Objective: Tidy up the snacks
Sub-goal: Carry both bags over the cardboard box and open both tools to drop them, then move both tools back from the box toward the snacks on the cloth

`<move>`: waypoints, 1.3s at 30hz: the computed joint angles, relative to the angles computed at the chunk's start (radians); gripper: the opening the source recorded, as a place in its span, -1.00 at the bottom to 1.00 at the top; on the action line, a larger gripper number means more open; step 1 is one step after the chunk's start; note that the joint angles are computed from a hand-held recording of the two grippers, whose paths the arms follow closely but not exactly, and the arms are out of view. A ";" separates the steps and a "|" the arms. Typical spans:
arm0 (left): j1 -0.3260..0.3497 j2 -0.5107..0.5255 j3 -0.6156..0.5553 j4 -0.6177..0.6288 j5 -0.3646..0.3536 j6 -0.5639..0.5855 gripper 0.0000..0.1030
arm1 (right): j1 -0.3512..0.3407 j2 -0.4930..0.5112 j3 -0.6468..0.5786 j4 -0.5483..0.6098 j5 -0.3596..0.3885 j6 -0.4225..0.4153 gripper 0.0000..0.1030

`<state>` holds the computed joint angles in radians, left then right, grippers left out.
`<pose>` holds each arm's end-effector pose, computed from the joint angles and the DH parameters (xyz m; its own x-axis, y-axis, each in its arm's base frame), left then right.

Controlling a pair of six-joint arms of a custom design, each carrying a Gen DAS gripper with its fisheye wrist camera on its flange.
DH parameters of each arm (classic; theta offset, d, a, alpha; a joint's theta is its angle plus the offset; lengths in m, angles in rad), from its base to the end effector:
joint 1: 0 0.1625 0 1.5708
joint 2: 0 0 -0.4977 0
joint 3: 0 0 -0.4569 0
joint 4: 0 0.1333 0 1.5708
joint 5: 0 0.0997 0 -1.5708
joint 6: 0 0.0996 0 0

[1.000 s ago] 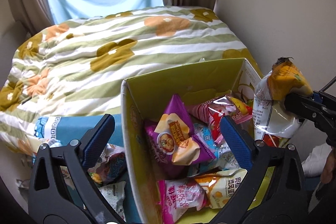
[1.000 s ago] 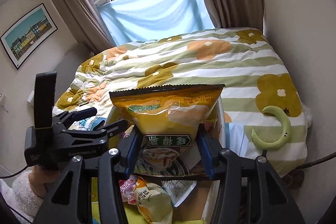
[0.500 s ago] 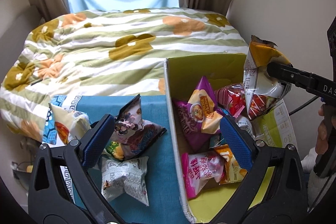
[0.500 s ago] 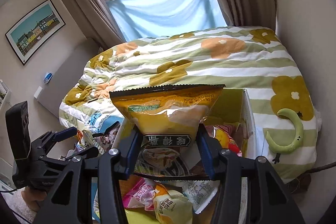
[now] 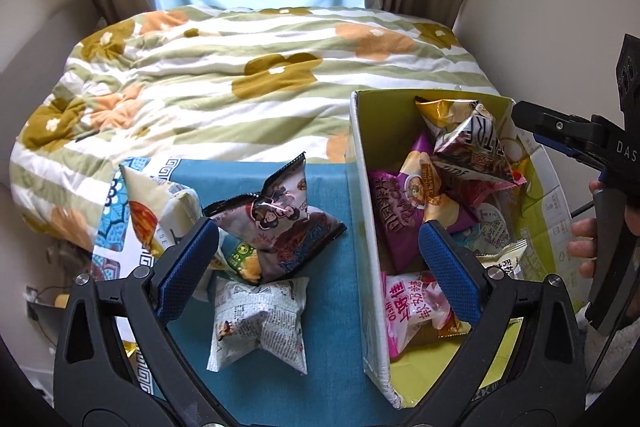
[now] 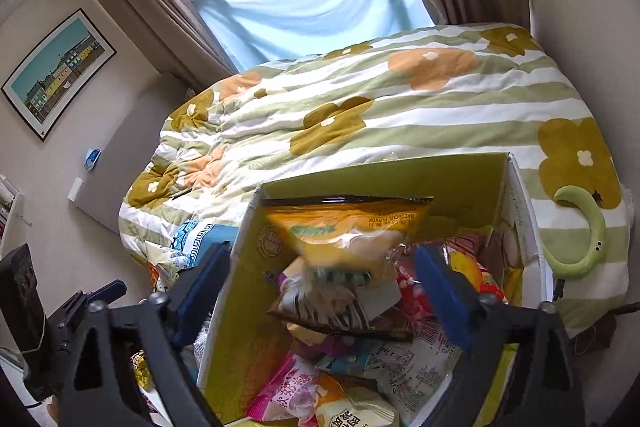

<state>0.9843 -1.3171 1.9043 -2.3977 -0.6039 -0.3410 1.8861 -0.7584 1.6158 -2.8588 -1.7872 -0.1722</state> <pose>-0.1614 -0.6318 0.3599 -0.7275 -0.1278 -0.6742 0.3123 0.8132 -0.4911 0.3518 -0.7178 0.1125 -0.8939 -0.3625 0.2638 -0.4415 0.8138 -0.3778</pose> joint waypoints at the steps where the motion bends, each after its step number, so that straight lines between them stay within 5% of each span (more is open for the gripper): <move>1: 0.000 -0.002 0.005 -0.005 -0.004 0.000 0.94 | 0.002 -0.005 0.013 -0.020 -0.005 -0.006 0.97; 14: -0.051 -0.035 0.046 -0.043 0.027 0.004 0.94 | 0.031 -0.070 0.096 -0.069 -0.079 -0.090 0.97; 28: -0.130 -0.298 0.136 0.358 0.172 -0.339 0.94 | 0.118 -0.083 0.127 -0.092 -0.064 -0.130 0.97; 39: -0.120 -0.533 0.175 0.589 0.186 -0.391 0.94 | 0.233 0.004 0.150 -0.152 -0.082 -0.035 0.97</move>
<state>0.8646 -1.8497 2.0793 -1.8088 -0.4180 -0.7317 2.1193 -0.7543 1.7655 -3.0103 -1.8688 -0.2074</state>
